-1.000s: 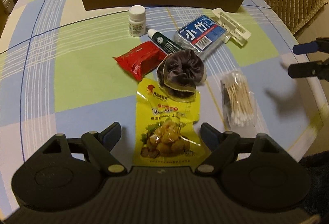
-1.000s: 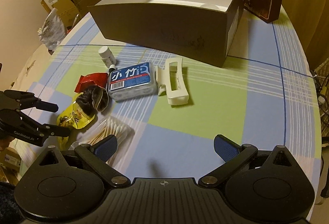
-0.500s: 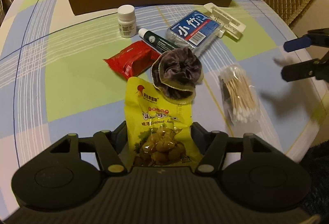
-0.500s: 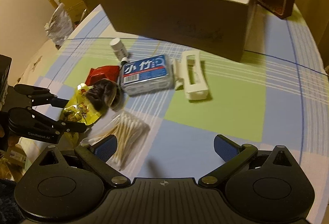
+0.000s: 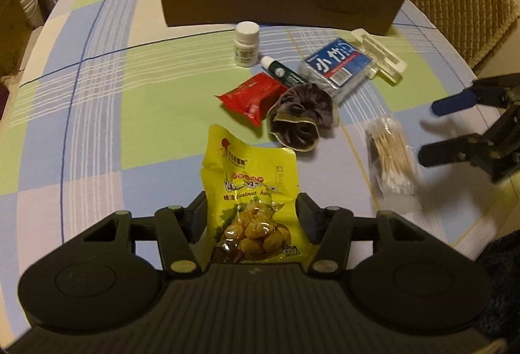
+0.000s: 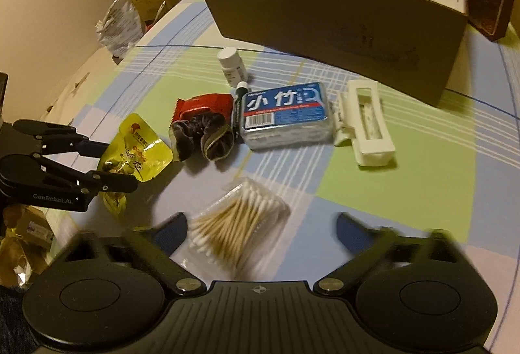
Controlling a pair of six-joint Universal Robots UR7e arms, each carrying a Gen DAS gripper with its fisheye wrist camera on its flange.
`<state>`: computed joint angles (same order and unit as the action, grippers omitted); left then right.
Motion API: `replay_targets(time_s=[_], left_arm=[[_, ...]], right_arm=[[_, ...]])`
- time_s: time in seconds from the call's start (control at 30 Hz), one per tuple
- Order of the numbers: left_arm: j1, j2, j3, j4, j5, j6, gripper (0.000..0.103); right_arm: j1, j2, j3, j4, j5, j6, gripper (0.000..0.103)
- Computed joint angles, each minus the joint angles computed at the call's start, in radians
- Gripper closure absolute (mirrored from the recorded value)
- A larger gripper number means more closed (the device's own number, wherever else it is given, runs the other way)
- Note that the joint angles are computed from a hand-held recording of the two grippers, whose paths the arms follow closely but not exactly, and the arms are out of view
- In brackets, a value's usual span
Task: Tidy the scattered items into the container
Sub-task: 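Grasp the yellow snack pouch with the left tool while the right tool grasps the cotton swab bag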
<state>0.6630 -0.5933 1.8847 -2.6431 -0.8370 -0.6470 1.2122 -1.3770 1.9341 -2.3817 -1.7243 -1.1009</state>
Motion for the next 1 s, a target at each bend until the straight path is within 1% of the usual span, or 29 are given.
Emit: replay_targets(time_s=[0.1,0.13,0.27,0.37,0.4,0.43,0.47,0.5,0.53,0.57,0.73,0.93,1.0], left_arm=[[-0.001,-0.001,0.001,0.009,0.000,-0.015,0.051],[-0.001,-0.001,0.002,0.011,-0.001,-0.021,0.051],[-0.002,-0.006,0.005,0.020,-0.006,-0.037,0.051],[-0.002,-0.008,0.004,0.031,-0.011,-0.045,0.051],[-0.002,-0.009,0.005,0.034,-0.013,-0.047,0.051],[-0.002,-0.010,0.005,0.038,-0.015,-0.050,0.051],[-0.001,-0.011,0.005,0.042,-0.017,-0.052,0.051],[-0.001,-0.011,0.003,0.046,-0.021,-0.054,0.051],[0.000,-0.010,0.001,0.050,-0.024,-0.055,0.051],[0.000,-0.010,0.000,0.051,-0.026,-0.055,0.051],[-0.002,-0.011,-0.003,0.043,-0.033,-0.038,0.051],[-0.013,-0.019,-0.003,0.013,-0.038,-0.010,0.051],[-0.016,-0.020,-0.006,0.015,-0.035,-0.001,0.051]], right_arm=[[0.006,0.028,-0.022,0.034,-0.012,0.081,0.029],[0.006,0.033,-0.026,0.044,-0.006,0.092,0.029],[0.013,0.051,-0.019,0.026,-0.013,0.122,0.029],[0.023,0.067,-0.006,-0.007,-0.039,0.106,0.031],[0.026,0.068,0.007,-0.032,-0.049,0.080,0.034],[0.028,0.068,0.021,-0.061,-0.055,0.047,0.047],[0.029,0.070,0.027,-0.076,-0.058,0.025,0.053],[0.030,0.072,0.030,-0.085,-0.061,0.009,0.055],[0.030,0.074,0.033,-0.096,-0.064,-0.008,0.067],[0.030,0.075,0.033,-0.096,-0.065,-0.024,0.073],[0.019,0.064,0.022,-0.052,-0.064,-0.045,0.077],[0.004,0.032,-0.001,0.001,-0.045,-0.041,0.081],[-0.003,0.029,-0.015,0.020,-0.043,-0.026,0.081]])
